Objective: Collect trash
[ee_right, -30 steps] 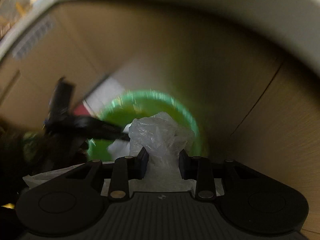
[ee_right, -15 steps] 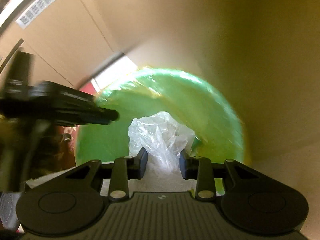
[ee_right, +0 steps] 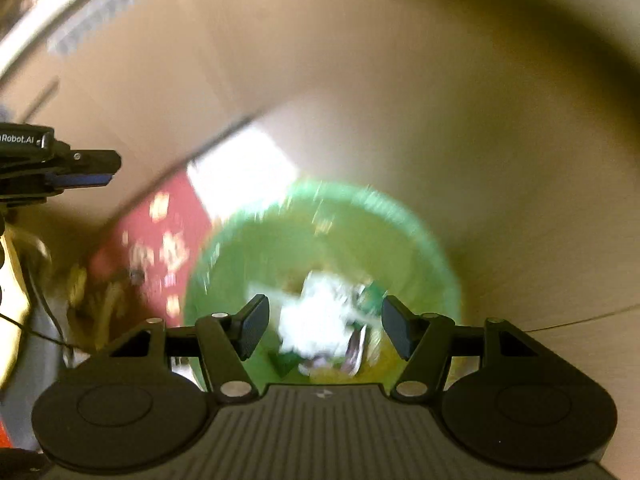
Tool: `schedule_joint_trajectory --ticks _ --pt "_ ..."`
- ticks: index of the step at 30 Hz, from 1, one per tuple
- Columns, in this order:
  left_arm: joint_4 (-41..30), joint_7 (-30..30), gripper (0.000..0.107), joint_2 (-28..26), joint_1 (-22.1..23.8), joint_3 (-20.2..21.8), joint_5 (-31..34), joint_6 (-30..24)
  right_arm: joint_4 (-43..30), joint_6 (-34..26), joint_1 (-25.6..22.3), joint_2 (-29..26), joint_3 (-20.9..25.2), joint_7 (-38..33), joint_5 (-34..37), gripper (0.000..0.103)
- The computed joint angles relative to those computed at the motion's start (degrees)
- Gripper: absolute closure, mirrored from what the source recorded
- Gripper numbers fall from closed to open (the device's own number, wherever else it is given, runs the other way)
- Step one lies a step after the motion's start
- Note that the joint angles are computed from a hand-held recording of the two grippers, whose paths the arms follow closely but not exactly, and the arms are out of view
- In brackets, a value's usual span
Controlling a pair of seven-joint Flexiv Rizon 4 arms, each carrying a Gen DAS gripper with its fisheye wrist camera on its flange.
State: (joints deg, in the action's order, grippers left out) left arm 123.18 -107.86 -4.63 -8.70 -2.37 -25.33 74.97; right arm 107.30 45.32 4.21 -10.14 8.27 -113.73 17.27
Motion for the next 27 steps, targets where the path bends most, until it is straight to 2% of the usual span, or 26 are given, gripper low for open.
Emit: schedule_joint_trajectory --ticks 3,5,9,11,13,15,19,22,24,27 --pt "-6.62 6.00 0.084 0.19 0.41 -1.14 -0.97 -0.84 -2.73 0.24 -1.77 4.40 -0.98 0.16 3.23 0.035" --pt "-11.49 13.18 0.084 -1.15 0.50 -2.92 -5.18 0.04 -3.89 2.45 -2.46 7.53 -1.99 0.23 4.93 0.031" --pt "-21.88 26.69 0.084 -7.00 0.62 -7.84 -13.45 1.80 -3.88 11.77 -3.13 11.98 -4.17 4.32 4.79 0.019" --pt "-27.46 31.24 0.084 -10.20 0.69 -9.97 -15.67 0.66 -2.96 17.60 -3.67 12.55 -4.94 10.30 0.03 0.018" --pt "-33.97 31.76 0.084 -14.53 -0.25 -10.62 -14.36 -1.30 -1.05 22.81 -4.86 12.00 -5.44 20.43 -10.29 0.018" --pt "-39.69 29.29 0.084 -17.91 -1.66 -10.34 -11.96 -3.83 0.55 25.87 -6.52 11.65 -6.37 30.84 -20.70 0.018" --pt "-51.14 26.31 0.084 -25.14 -3.67 -11.51 -8.88 -8.14 2.08 27.51 -9.99 11.05 -8.56 47.17 -35.69 0.018" --pt "-57.40 25.96 0.084 -29.08 -4.99 -12.33 -7.08 -11.13 2.54 25.74 -12.29 10.45 -9.94 57.20 -46.25 0.018" --pt "-61.70 26.65 0.084 -31.71 -5.70 -13.39 -6.50 -14.52 1.07 21.74 -12.96 10.13 -10.58 58.52 -48.27 0.018" --pt "-66.24 28.37 0.084 -34.98 -7.19 -13.45 -4.95 -16.65 -2.73 16.86 -12.84 7.47 -11.10 56.81 -44.66 0.018"
